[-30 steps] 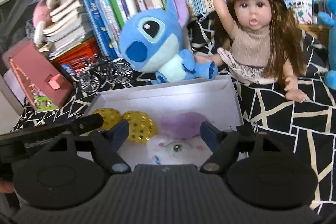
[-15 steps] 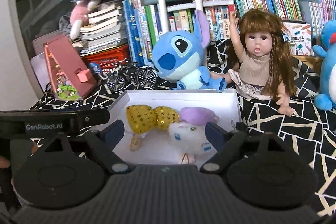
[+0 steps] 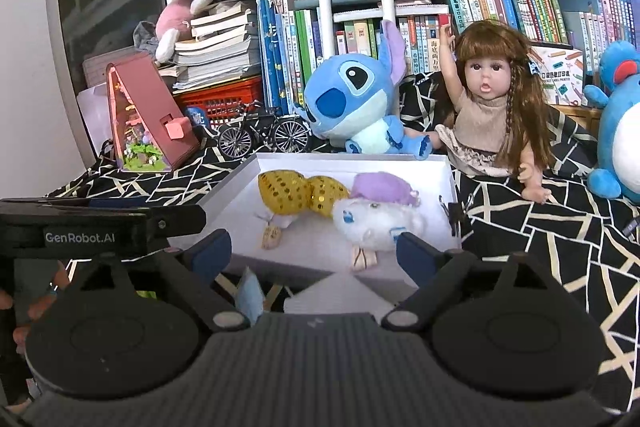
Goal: Organize soft objects
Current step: 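Move both tools back over the remaining pile of soft items, then grasp the green scrunchie with the left tool while the right tool grasps the navy floral pouch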
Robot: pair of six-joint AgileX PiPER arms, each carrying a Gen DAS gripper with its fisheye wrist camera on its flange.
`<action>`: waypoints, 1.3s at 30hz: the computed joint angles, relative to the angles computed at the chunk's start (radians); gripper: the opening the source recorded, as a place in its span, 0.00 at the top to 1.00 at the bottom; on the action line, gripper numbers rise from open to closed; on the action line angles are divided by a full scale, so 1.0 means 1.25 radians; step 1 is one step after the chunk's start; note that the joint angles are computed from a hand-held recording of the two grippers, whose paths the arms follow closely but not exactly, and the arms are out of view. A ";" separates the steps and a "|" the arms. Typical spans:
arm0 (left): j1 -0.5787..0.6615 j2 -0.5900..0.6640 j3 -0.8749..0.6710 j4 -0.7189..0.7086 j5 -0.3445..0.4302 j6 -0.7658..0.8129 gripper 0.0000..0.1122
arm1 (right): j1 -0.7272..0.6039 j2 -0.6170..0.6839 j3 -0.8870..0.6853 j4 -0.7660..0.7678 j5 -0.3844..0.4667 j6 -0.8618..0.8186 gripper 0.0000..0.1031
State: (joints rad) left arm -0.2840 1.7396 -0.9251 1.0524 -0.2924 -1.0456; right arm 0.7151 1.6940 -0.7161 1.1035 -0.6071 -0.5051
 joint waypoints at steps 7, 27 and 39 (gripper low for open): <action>0.014 -0.022 0.065 -0.102 -0.026 0.118 0.27 | 0.050 0.005 0.023 0.036 -0.044 -0.007 0.03; 0.081 -0.030 0.218 -0.313 -0.154 0.394 0.23 | 0.169 0.057 0.044 0.134 -0.143 -0.019 0.00; 0.093 -0.003 0.260 -0.371 -0.200 0.477 0.21 | 0.214 0.103 0.050 0.180 -0.187 0.011 0.00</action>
